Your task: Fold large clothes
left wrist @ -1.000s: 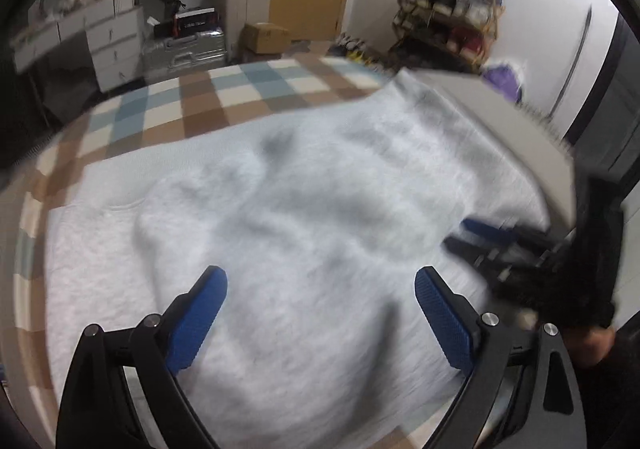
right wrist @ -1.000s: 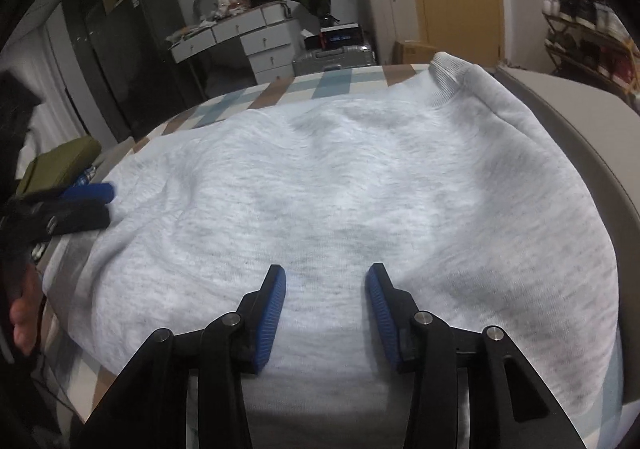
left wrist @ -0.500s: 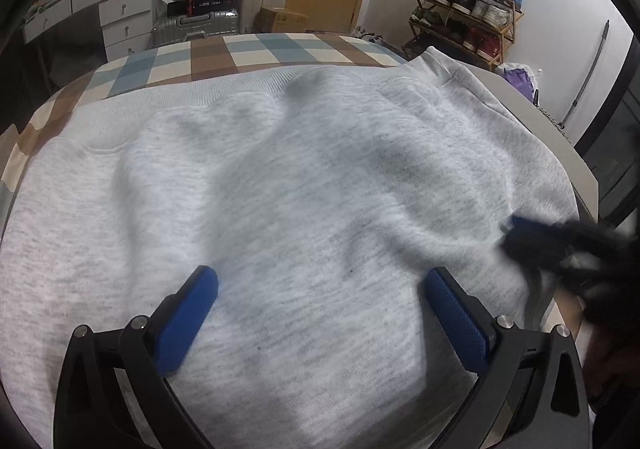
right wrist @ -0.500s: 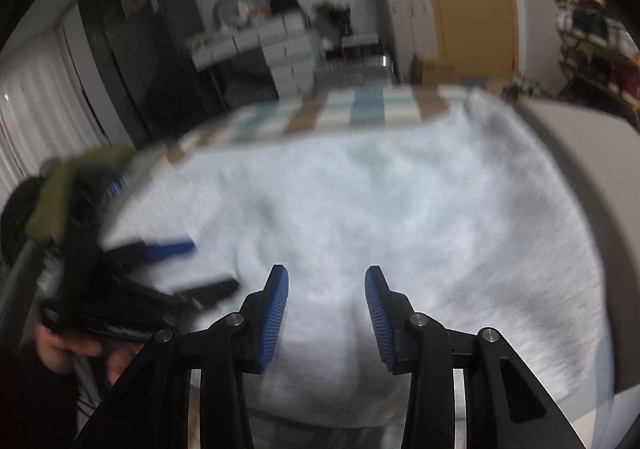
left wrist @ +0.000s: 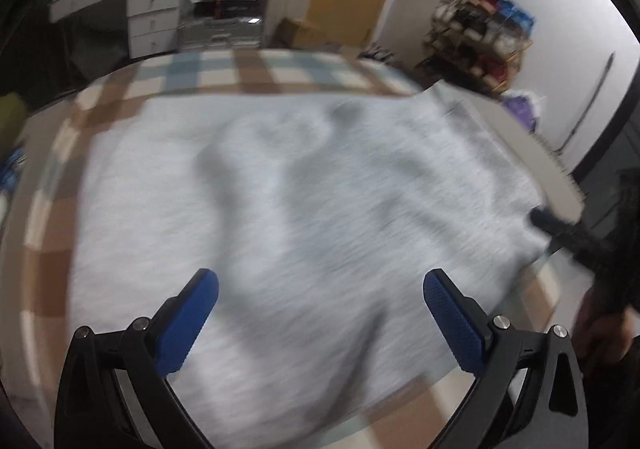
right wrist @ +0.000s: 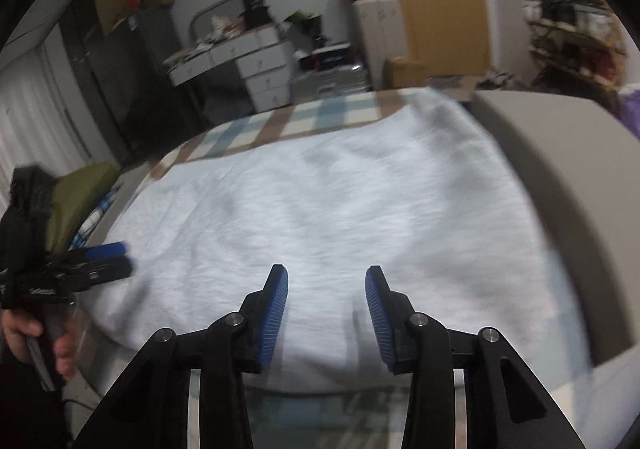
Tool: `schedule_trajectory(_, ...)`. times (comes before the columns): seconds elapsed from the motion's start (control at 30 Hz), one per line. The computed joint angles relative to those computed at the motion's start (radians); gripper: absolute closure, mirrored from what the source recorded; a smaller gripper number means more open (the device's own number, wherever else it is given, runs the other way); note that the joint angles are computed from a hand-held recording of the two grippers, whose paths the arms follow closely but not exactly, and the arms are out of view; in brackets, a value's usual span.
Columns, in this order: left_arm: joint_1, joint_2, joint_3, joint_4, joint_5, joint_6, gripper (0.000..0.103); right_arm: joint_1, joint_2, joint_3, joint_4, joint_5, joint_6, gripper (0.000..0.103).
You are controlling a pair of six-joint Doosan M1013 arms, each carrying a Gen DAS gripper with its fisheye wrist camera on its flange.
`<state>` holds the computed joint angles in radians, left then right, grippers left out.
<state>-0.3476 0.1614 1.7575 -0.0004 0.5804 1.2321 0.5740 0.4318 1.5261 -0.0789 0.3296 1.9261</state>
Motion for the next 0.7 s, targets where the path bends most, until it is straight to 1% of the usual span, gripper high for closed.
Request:
schedule_trajectory(0.03, 0.007, 0.009, 0.001, 0.008, 0.035, -0.012, 0.003, -0.003, -0.002, 0.001, -0.090, 0.024, 0.089, 0.053)
schedule_trajectory(0.07, 0.019, 0.020, 0.009, -0.036, 0.046, 0.023, 0.004, -0.009, 0.002, -0.003, -0.128, 0.053, 0.131, 0.053)
schedule_trajectory(0.1, 0.025, 0.015, 0.031, -0.066, 0.004, 0.069, 0.003, -0.018, 0.012, -0.009, -0.113, 0.088, 0.135, 0.053)
schedule_trajectory(0.13, 0.018, 0.008, 0.048, -0.043, -0.033, 0.077, 0.003, -0.029, 0.029, -0.018, -0.046, 0.123, 0.092, 0.053)
schedule_trajectory(0.17, 0.005, 0.009, 0.046, 0.016, -0.023, 0.042, 0.003, -0.038, 0.040, -0.023, 0.030, 0.140, 0.027, 0.053)
schedule_trajectory(0.2, -0.004, 0.011, 0.042, 0.055, -0.013, 0.011, 0.002, -0.040, 0.040, -0.007, 0.053, 0.104, -0.003, 0.053)
schedule_trajectory(0.23, -0.004, 0.013, 0.040, 0.058, -0.010, 0.007, 0.002, -0.036, 0.036, 0.001, 0.024, 0.088, -0.003, 0.054)
schedule_trajectory(0.27, -0.003, 0.013, 0.040, 0.049, -0.011, 0.015, 0.002, -0.029, 0.036, -0.004, -0.032, 0.104, 0.034, 0.054)
schedule_trajectory(0.3, -0.001, 0.013, 0.041, 0.036, -0.015, 0.032, 0.002, -0.021, 0.038, -0.018, -0.076, 0.142, 0.064, 0.054)
schedule_trajectory(0.33, 0.001, 0.011, 0.045, 0.027, -0.020, 0.047, 0.002, -0.011, 0.040, -0.041, -0.112, 0.196, 0.088, 0.057)
schedule_trajectory(0.37, 0.001, 0.009, 0.049, 0.024, -0.026, 0.060, 0.002, -0.006, 0.040, -0.052, -0.111, 0.215, 0.075, 0.057)
schedule_trajectory(0.4, 0.001, 0.006, 0.055, 0.024, -0.035, 0.071, 0.002, -0.002, 0.032, -0.052, -0.123, 0.205, 0.062, 0.057)
schedule_trajectory(0.43, 0.002, 0.007, 0.056, 0.019, -0.042, 0.078, 0.002, 0.005, 0.019, -0.041, -0.183, 0.165, 0.092, 0.057)
schedule_trajectory(0.47, 0.003, 0.005, 0.059, 0.016, -0.049, 0.082, 0.002, 0.011, 0.014, -0.035, -0.266, 0.133, 0.155, 0.057)
schedule_trajectory(0.5, 0.003, 0.005, 0.060, 0.016, -0.051, 0.083, 0.002, 0.011, 0.010, -0.034, -0.332, 0.118, 0.206, 0.057)
schedule_trajectory(0.53, 0.005, 0.000, 0.065, 0.016, -0.052, 0.083, 0.002, 0.006, 0.019, -0.050, -0.345, 0.140, 0.225, 0.057)
schedule_trajectory(0.57, 0.005, 0.001, 0.064, 0.021, -0.051, 0.079, 0.002, -0.001, 0.037, -0.075, -0.306, 0.181, 0.202, 0.057)
schedule_trajectory(0.6, 0.004, 0.001, 0.064, 0.026, -0.051, 0.074, 0.002, -0.012, 0.068, -0.114, -0.214, 0.256, 0.129, 0.056)
schedule_trajectory(0.63, 0.004, 0.001, 0.065, 0.030, -0.055, 0.071, 0.002, -0.022, 0.090, -0.121, -0.159, 0.278, 0.088, 0.055)
schedule_trajectory(0.67, 0.003, 0.000, 0.067, 0.035, -0.057, 0.066, 0.002, -0.023, 0.084, -0.115, -0.156, 0.248, 0.075, 0.055)
schedule_trajectory(0.7, -0.001, -0.002, 0.070, 0.052, -0.061, 0.050, 0.002, -0.018, 0.086, -0.121, -0.179, 0.270, 0.070, 0.055)
